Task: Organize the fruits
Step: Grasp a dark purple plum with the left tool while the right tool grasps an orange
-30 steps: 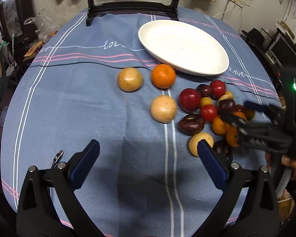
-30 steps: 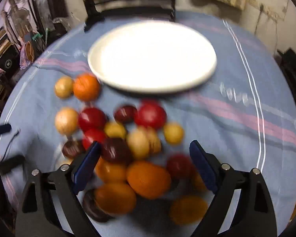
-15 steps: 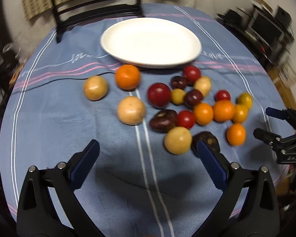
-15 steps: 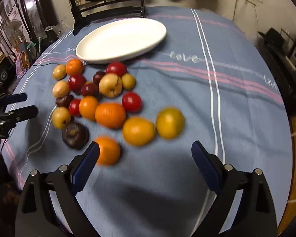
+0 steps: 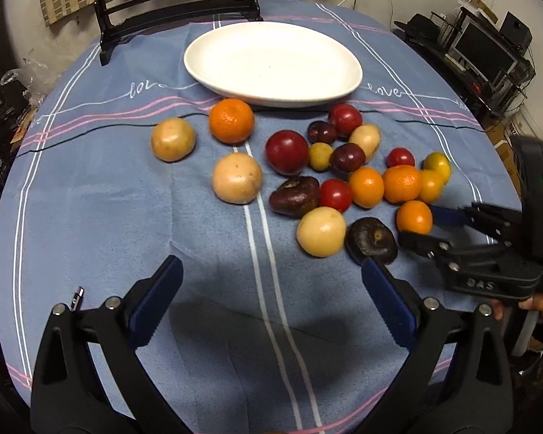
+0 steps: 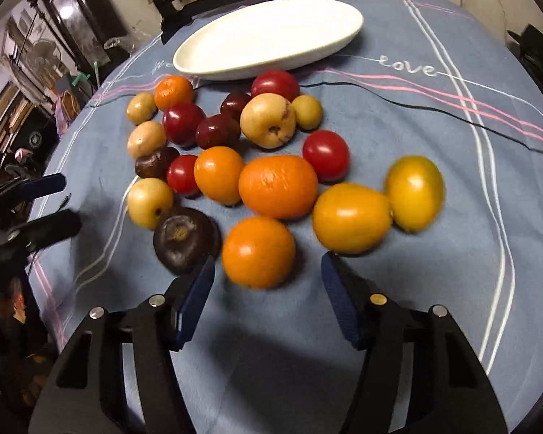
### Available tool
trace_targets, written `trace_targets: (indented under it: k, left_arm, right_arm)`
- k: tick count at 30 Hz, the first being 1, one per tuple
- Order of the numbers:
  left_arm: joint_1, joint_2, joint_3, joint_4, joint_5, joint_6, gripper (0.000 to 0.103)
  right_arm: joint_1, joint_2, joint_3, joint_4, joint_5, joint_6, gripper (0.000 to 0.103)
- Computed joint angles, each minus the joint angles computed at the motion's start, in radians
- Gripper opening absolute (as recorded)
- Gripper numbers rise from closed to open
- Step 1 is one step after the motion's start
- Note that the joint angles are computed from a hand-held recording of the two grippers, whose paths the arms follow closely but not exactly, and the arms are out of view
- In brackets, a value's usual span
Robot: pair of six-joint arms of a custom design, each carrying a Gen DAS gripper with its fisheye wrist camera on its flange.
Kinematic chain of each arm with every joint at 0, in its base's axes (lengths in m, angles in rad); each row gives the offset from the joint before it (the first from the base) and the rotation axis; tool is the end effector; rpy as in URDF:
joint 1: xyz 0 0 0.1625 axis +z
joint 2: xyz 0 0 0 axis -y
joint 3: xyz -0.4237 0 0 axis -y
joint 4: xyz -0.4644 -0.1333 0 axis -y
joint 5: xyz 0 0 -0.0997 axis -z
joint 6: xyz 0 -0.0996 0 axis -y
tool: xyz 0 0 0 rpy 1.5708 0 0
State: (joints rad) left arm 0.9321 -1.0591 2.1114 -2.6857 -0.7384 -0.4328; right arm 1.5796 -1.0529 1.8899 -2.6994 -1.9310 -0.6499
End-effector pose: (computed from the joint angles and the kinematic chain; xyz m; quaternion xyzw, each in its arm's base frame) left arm -0.1565 -0.5580 0.0679 0.0814 0.9106 -0.2309 0.3329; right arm 0.1039 -0.6422 0.1251 0.2902 -0.9295 0.0798 0.2132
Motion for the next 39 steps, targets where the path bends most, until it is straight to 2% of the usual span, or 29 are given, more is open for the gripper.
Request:
trace_targets:
  k: [1, 2, 6, 9, 12, 13, 15, 18, 19, 20, 21, 22, 24, 26, 28, 35, 39]
  left_arm:
    - [0.001, 0.004, 0.0, -0.002, -0.006, 0.001, 0.101]
    - [0.001, 0.008, -0.003, 0.0, -0.011, -0.001, 0.101]
    - [0.006, 0.03, -0.026, -0.01, -0.086, 0.012, 0.101]
    - [0.001, 0.065, -0.058, -0.033, -0.17, 0.073, 0.101]
    - [-0.01, 0.118, -0.109, -0.004, -0.234, 0.115, 0.099]
    - [-0.019, 0.142, -0.125, 0.0, -0.234, 0.131, 0.099]
    - [-0.034, 0.186, -0.153, 0.022, -0.186, 0.13, 0.095]
    - [-0.024, 0.232, -0.19, 0.057, -0.151, 0.041, 0.086]
    - [-0.018, 0.244, -0.199, 0.066, -0.123, -0.01, 0.085]
    - [-0.01, 0.253, -0.207, 0.07, -0.104, -0.043, 0.08]
    - [-0.001, 0.26, -0.218, 0.087, -0.098, -0.079, 0.062]
    - [0.013, 0.266, -0.233, 0.116, -0.095, -0.124, 0.055]
    - [0.011, 0.27, -0.246, 0.127, -0.086, -0.131, 0.045]
    - [0.008, 0.281, -0.269, 0.165, -0.081, -0.136, 0.045]
    - [0.008, 0.277, -0.265, 0.152, -0.109, -0.138, 0.045]
    - [-0.014, 0.176, -0.145, 0.027, -0.121, -0.128, 0.045]
    - [-0.018, 0.137, -0.109, 0.04, -0.095, -0.153, 0.045]
  right_arm:
    - [-0.002, -0.004, -0.004, 0.02, 0.013, -0.005, 0.04]
    - [-0.01, -0.016, -0.012, 0.074, 0.048, 0.006, 0.038]
    - [-0.022, -0.043, -0.009, 0.101, 0.061, 0.018, 0.038]
    - [-0.04, -0.086, 0.007, 0.097, 0.071, 0.035, 0.038]
    - [-0.052, -0.116, 0.009, 0.11, 0.064, 0.033, 0.038]
    - [-0.055, -0.124, 0.01, 0.112, 0.061, 0.023, 0.038]
    - [-0.066, -0.138, 0.01, 0.125, 0.068, 0.02, 0.038]
    - [-0.076, -0.149, 0.01, 0.134, 0.082, 0.004, 0.039]
    - [-0.081, -0.156, 0.012, 0.143, 0.09, -0.003, 0.039]
    - [-0.084, -0.162, 0.014, 0.149, 0.094, -0.013, 0.039]
    - [-0.085, -0.164, 0.015, 0.151, 0.095, -0.019, 0.039]
    - [-0.09, -0.167, 0.015, 0.156, 0.099, -0.025, 0.039]
    - [-0.098, -0.172, 0.014, 0.163, 0.104, -0.031, 0.038]
    - [-0.105, -0.174, 0.013, 0.165, 0.109, -0.034, 0.038]
    - [-0.107, -0.176, 0.011, 0.164, 0.121, -0.039, 0.038]
    - [-0.101, -0.177, 0.005, 0.171, 0.162, -0.064, 0.039]
    - [-0.091, -0.158, 0.003, 0.179, 0.151, -0.066, 0.039]
